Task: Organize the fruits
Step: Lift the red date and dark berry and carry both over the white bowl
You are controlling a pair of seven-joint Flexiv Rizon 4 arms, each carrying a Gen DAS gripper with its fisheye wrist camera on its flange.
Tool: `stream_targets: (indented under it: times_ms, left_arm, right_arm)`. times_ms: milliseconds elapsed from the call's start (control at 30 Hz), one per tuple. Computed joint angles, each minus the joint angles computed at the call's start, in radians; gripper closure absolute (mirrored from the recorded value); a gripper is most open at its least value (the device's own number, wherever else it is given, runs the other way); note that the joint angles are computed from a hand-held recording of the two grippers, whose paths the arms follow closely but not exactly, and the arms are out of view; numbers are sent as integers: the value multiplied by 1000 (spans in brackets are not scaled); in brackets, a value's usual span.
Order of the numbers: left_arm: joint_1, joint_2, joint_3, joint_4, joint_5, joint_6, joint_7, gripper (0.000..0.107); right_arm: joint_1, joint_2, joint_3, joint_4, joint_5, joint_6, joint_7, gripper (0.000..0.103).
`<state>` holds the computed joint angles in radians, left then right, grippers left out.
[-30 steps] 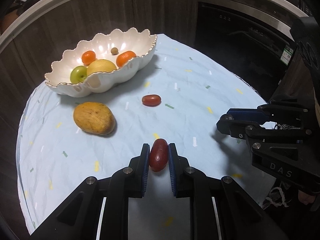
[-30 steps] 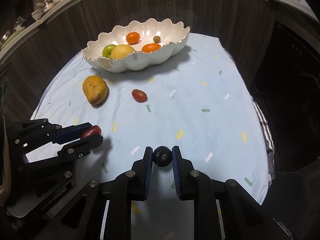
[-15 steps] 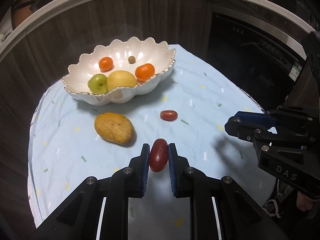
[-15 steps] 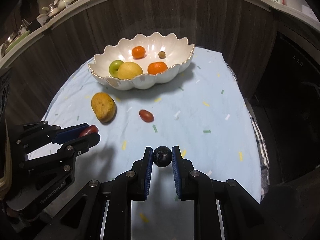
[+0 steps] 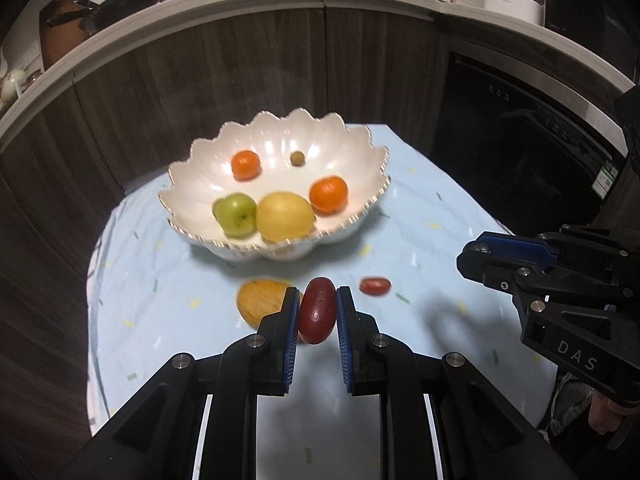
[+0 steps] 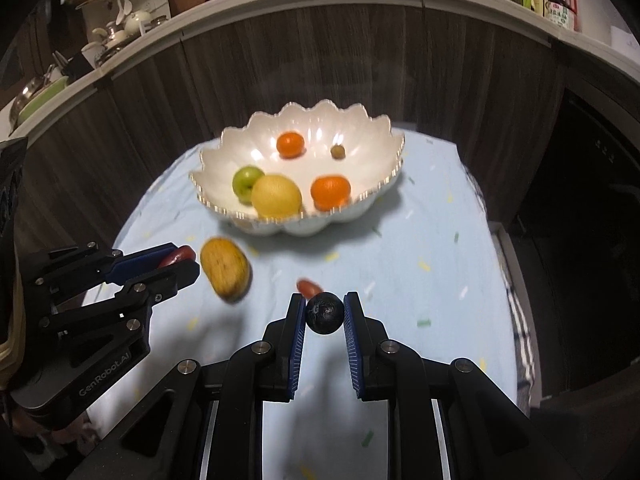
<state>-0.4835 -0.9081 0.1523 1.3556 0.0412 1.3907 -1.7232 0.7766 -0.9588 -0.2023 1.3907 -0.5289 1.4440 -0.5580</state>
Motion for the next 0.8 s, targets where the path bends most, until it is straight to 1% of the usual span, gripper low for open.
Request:
stream_targets:
  times_ms: [333,800]
  left_arm:
    - [25,-52,18,-149,7,-63,2,88]
    - [79,-146,0,-367,25,-164,5,88]
  right_arm:
    - [-56,-60,45,-166,3,-63,-56,82]
    - [-124,-205,112,-467,51,-187,-163,82]
